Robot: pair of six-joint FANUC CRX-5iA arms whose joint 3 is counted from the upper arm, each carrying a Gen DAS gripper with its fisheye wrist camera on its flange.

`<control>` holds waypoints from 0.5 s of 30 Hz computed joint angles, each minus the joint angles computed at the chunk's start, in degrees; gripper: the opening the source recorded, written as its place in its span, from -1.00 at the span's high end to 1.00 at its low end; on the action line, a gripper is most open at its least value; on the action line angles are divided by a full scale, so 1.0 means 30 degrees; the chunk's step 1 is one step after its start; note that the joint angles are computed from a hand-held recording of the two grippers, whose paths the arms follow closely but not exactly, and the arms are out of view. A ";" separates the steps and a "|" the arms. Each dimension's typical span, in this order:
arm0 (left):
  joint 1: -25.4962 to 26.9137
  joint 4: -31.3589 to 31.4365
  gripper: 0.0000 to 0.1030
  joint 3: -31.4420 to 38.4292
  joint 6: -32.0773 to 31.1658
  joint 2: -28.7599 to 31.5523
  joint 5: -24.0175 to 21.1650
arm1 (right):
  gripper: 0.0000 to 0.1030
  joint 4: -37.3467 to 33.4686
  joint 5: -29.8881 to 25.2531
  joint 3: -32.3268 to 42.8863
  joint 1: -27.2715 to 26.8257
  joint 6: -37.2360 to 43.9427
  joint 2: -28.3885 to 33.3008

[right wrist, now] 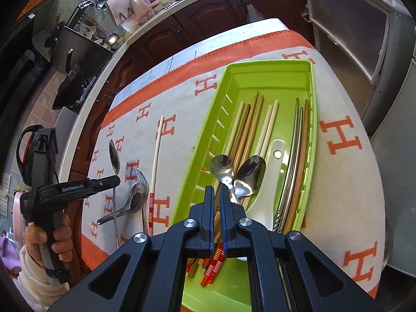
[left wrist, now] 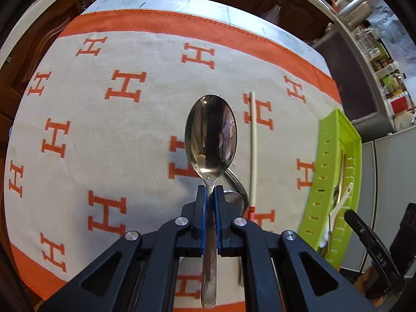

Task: Organize utensils
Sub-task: 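Carry both held spoons over the green tray with both tools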

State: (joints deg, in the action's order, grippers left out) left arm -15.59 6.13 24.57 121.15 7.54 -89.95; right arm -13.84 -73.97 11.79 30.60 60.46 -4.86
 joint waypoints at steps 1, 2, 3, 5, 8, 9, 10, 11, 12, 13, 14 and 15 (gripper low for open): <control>-0.0026 0.0154 0.95 -0.0049 -0.0145 -0.0150 0.0038 | 0.92 -0.0022 0.0017 0.0000 0.0009 0.0021 -0.0009; -0.0115 0.0306 0.95 0.0034 -0.0344 -0.0278 -0.0029 | 0.92 0.0019 0.0071 -0.0026 0.0027 -0.0031 -0.0047; -0.0105 0.0510 0.95 0.0260 -0.0539 -0.0204 -0.0089 | 0.92 0.0034 0.0078 -0.0019 0.0019 -0.0061 -0.0052; -0.0315 0.0932 0.95 0.0772 -0.0756 -0.0060 -0.0190 | 0.92 0.0001 0.0116 -0.0033 -0.0063 -0.0321 -0.0132; -0.0902 0.1279 0.94 0.1848 -0.1166 0.0300 -0.0364 | 0.92 -0.0169 0.0377 -0.0248 -0.0359 -0.1008 -0.0466; -0.1143 0.1443 0.94 0.2311 -0.1363 0.0497 -0.0430 | 0.92 -0.0230 0.0476 -0.0365 -0.0497 -0.1289 -0.0638; -0.1391 0.1520 0.94 0.2712 -0.1435 0.0736 -0.0445 | 0.91 -0.0164 0.0671 -0.0532 -0.0604 -0.1756 -0.0834; -0.1702 0.1700 0.94 0.3330 -0.1673 0.1064 -0.0518 | 0.91 -0.0053 0.0764 -0.0653 -0.0667 -0.2054 -0.0998; -0.1974 0.1779 0.94 0.3858 -0.1689 0.1427 -0.0551 | 0.91 0.0102 0.0858 -0.0783 -0.0708 -0.2384 -0.1157; -0.2194 0.1926 0.94 0.4462 -0.1845 0.1832 -0.0614 | 0.91 0.0309 0.1005 -0.0977 -0.0763 -0.2826 -0.1366; -0.2506 0.2022 0.94 0.5195 -0.1979 0.2313 -0.0715 | 0.91 0.0393 0.1122 -0.1133 -0.0854 -0.3146 -0.1544; -0.2830 0.2060 0.94 0.5992 -0.1995 0.2873 -0.0831 | 0.90 0.0429 0.1194 -0.1242 -0.0965 -0.3397 -0.1687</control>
State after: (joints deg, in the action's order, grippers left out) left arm -24.08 12.31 42.55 115.16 16.16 -92.45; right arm -12.55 -70.39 8.06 27.70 50.27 -9.92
